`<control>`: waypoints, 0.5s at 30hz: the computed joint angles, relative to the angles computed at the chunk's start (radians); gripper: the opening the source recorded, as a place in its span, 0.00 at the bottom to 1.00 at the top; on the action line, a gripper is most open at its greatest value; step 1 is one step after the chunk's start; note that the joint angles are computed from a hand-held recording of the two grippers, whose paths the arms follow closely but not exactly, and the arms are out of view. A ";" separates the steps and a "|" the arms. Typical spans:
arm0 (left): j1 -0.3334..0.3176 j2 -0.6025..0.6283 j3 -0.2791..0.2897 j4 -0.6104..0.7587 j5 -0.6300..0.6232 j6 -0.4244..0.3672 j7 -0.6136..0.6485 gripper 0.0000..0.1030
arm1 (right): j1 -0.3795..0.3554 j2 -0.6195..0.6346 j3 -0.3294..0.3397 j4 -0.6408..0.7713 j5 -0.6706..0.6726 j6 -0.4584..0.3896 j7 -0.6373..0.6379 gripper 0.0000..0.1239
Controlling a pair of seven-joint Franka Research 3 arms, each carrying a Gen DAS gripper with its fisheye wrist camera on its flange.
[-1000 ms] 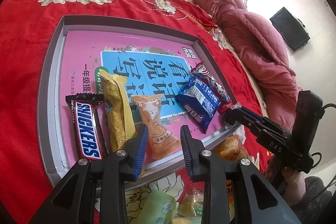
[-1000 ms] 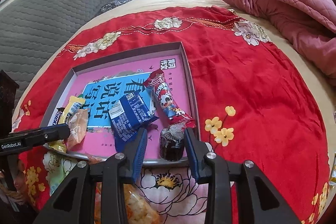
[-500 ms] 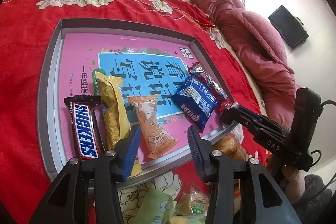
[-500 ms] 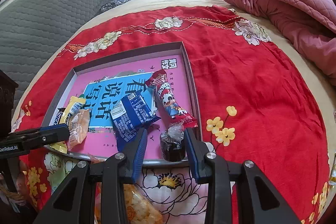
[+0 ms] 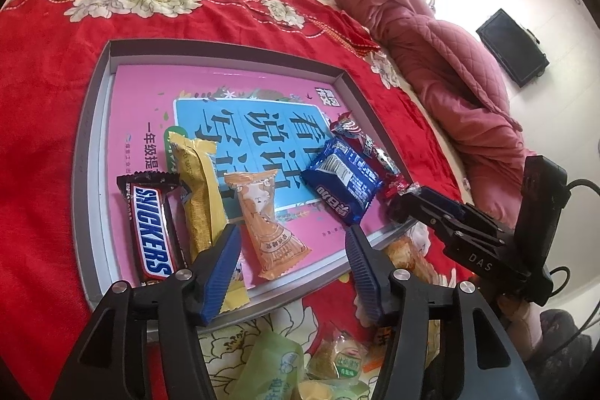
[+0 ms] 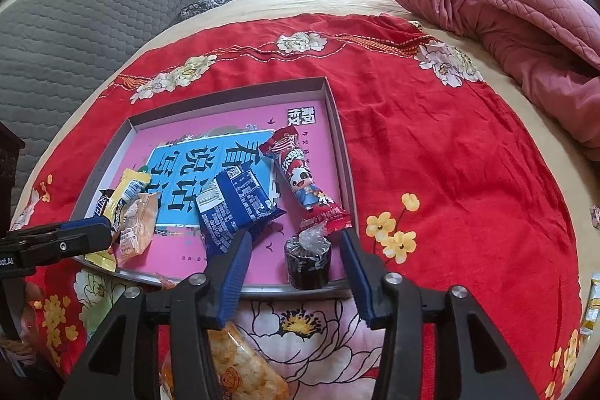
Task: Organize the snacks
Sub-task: 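Withdraw both open grippers from the lid toward the remaining snack bags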
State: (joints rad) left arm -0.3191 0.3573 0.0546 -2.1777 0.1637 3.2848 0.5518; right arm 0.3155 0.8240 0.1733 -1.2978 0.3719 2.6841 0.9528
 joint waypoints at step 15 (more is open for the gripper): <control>-0.135 -0.030 0.139 -0.024 0.007 -0.014 -0.028 0.65 | -0.008 -0.032 0.015 -0.052 0.009 0.098 -0.026 0.57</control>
